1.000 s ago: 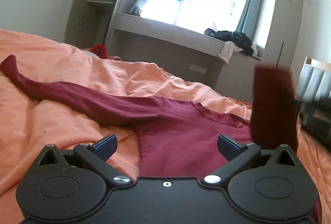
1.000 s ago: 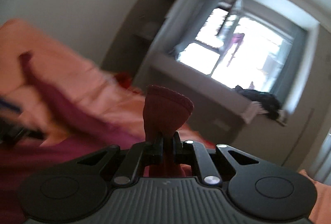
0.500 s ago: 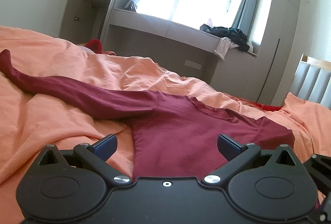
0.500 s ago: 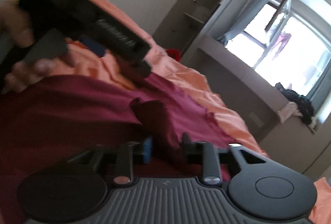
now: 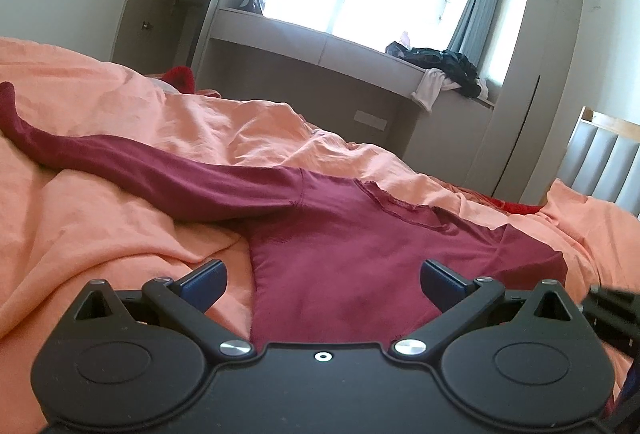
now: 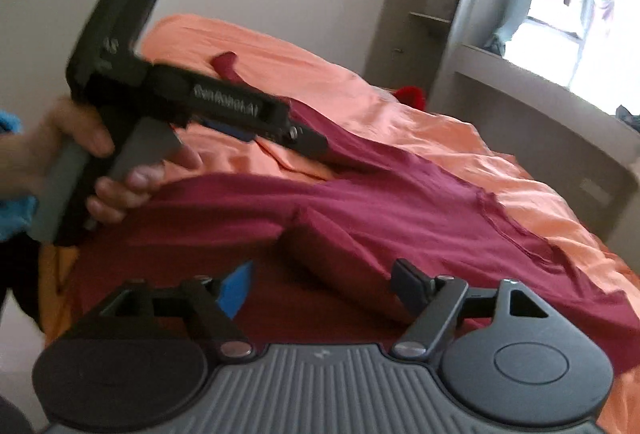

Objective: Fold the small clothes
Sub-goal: 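Lift the cuff with the right tool and carry it across the shirt body, then lower the sleeve onto the shirt and open the right tool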

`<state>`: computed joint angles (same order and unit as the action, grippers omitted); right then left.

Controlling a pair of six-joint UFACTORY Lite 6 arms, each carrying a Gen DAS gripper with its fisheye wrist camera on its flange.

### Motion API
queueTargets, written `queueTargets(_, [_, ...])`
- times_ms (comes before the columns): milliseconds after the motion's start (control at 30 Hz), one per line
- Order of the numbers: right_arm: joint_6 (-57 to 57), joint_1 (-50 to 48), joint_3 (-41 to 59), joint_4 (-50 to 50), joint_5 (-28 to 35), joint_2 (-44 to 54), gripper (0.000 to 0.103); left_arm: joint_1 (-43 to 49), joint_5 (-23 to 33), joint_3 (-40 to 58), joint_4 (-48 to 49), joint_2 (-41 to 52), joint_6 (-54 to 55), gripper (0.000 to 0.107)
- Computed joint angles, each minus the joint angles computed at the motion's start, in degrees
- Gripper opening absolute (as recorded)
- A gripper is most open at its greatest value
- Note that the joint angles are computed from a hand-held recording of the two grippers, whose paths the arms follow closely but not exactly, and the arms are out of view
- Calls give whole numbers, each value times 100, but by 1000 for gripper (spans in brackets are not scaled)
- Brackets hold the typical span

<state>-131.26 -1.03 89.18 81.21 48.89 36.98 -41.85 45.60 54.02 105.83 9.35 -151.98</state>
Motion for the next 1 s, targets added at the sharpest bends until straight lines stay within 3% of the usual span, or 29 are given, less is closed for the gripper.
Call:
queueTargets(133, [719,33,930,-912,195,296,80,0,-24,47,-24,53,78,103])
queueTargets(200, [842,96,1287,-1185,217,464,63,5,-52,57,-25,72,99,103])
queueTargets(267, [957,184,1535,-1542,132,589,36,23,-77,79,-17,84,128,103])
queueTargets(300, [831,194,1461,-1571,82,541,30,24,-78,87,-18,91,143,103])
queueTargets(333, [648,218,1365,-1487,-11,530,15,25,-77,91,-17,99,146,103])
queueTargets(367, [356,201,1079,-1320,-109,364,8,25,-77,91,-17,99,146,103])
queueTargets(633, [-2781,-178,-2057,1069,-506,-1315,3,2,-92,117,14,118,131,103])
queueTargets(800, [-4562,-190,-3206,2530,-410,-1519,2,-166,-57,137,390,187,-54,103])
queueTargets(1000, [-3910,-544,-3214,2194,69,-1426,6,-220,-377,515,702,642,158,103])
